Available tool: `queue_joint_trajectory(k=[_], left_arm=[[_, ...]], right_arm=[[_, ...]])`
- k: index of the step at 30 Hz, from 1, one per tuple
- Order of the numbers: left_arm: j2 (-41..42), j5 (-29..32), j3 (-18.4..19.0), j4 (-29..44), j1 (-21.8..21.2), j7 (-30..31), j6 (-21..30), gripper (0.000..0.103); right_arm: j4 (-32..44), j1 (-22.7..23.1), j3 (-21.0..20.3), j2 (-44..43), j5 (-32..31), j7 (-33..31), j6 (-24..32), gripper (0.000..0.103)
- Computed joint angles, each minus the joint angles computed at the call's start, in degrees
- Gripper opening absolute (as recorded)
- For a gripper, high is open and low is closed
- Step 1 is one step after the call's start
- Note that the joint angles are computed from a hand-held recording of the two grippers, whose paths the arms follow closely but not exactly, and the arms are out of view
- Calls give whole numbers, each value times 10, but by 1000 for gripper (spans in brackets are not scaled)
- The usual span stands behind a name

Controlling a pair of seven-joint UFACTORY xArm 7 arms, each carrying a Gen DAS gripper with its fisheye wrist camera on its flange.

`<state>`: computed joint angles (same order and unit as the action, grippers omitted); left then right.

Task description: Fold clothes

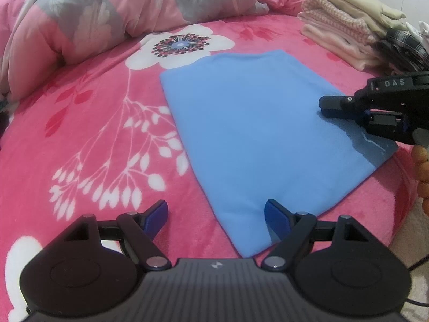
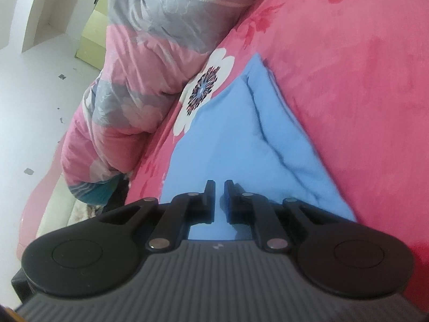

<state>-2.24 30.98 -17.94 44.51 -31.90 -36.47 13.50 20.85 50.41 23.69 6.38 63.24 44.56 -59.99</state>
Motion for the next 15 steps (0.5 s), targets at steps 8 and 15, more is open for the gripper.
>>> queue_joint_trajectory(k=[8, 15], left_arm=[[0, -3, 1, 0, 0, 3, 0, 81], [1, 0, 1, 0, 0, 0, -1, 81]], right_arm=[[-7, -15, -8, -13, -15, -12, 23, 6], [-9, -25, -11, -21, -22, -19, 38, 6]])
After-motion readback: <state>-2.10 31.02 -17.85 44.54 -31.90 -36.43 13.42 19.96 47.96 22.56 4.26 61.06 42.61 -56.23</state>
